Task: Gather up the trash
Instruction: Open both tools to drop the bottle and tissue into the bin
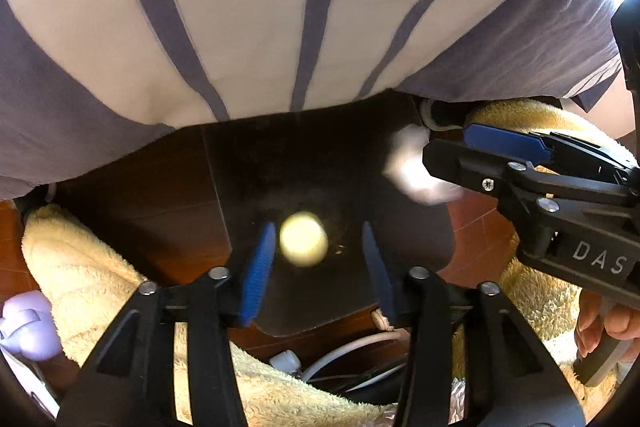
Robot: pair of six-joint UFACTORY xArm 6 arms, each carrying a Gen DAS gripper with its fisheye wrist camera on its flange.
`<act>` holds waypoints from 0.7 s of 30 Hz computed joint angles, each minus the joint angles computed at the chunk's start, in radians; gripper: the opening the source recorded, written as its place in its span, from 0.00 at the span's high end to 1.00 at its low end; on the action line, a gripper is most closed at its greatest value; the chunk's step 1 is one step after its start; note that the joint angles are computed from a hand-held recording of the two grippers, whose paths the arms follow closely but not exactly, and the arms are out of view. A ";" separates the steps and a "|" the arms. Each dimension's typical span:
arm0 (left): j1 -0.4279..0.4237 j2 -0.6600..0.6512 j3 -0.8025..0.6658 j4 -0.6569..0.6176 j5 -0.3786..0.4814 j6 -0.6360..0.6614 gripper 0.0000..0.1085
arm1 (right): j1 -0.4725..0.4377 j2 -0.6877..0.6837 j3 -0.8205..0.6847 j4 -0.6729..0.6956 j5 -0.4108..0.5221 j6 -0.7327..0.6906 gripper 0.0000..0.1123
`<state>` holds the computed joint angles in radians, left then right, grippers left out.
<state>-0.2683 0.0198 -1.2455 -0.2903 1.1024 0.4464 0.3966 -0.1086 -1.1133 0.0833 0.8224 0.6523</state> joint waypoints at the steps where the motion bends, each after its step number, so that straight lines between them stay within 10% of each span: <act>1: 0.001 -0.002 -0.002 0.002 0.000 -0.001 0.57 | -0.001 -0.003 0.003 -0.009 -0.003 0.007 0.55; 14: 0.017 -0.091 -0.026 0.038 -0.082 -0.010 0.21 | 0.023 -0.099 -0.035 -0.285 0.060 0.179 0.23; 21: 0.026 -0.167 -0.028 0.051 -0.135 -0.001 0.13 | 0.041 -0.144 -0.063 -0.342 0.075 0.223 0.22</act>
<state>-0.2423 -0.1477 -1.2731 -0.2393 0.9675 0.4457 0.4374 -0.2526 -1.1763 -0.2591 0.8978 0.8755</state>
